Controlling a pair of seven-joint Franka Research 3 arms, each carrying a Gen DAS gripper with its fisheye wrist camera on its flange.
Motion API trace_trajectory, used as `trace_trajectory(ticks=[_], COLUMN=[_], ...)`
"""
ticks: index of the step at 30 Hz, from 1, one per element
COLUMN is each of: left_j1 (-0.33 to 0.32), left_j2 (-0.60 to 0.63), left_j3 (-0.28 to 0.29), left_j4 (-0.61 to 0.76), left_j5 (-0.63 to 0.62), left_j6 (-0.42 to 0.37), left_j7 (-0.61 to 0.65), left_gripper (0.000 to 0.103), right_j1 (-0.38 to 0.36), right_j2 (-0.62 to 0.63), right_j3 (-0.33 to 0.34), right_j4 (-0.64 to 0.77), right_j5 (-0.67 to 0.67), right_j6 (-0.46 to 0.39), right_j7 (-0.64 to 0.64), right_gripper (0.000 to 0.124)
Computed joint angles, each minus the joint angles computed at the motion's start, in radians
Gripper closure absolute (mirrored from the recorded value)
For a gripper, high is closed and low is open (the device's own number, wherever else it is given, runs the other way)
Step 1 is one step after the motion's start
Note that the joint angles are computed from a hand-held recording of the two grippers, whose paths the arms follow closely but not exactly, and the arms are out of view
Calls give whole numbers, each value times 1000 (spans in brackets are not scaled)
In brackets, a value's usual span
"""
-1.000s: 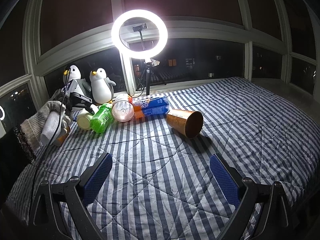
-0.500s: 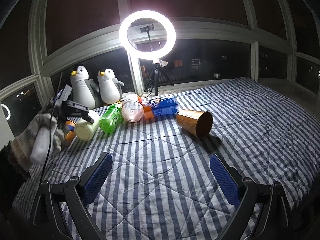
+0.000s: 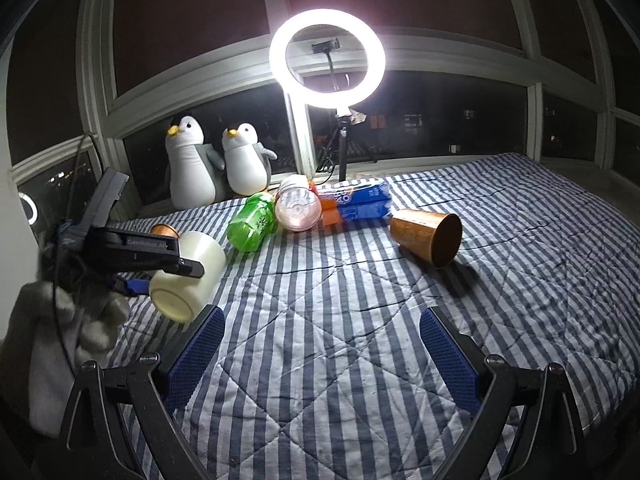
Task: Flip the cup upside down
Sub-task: 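Lift the white cup with the left gripper and rotate it, then grasp the white cup with the right gripper while the left gripper releases it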
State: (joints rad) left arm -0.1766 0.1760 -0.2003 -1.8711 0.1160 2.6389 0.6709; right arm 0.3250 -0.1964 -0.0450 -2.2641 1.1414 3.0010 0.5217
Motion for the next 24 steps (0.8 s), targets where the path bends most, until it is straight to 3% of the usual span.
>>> trace_trajectory(ticks=[9,13,18,24], left_j1=[-27,-25,-22,35], left_j2=[20,-14,-161,-379], left_j3=[-13,-5,23,-3], left_j4=[-15,-45,-175,-370], left_j5=[-2,16,175,334], left_j6=[37,49,64,56], left_j7=[-26,-30,-142,-323], left_gripper=[27,17,17,16], right_j1=[-3,6,8,21], right_j2=[23,36,52,100], right_j3=[22,25,40,90], right_j4=[-16,-10,5,34], right_j5=[-71,-68,-84,-182], right_j6=[-2,-1,-40,-72], right_j7=[47,43,66,140], right_gripper=[27,27,27,27])
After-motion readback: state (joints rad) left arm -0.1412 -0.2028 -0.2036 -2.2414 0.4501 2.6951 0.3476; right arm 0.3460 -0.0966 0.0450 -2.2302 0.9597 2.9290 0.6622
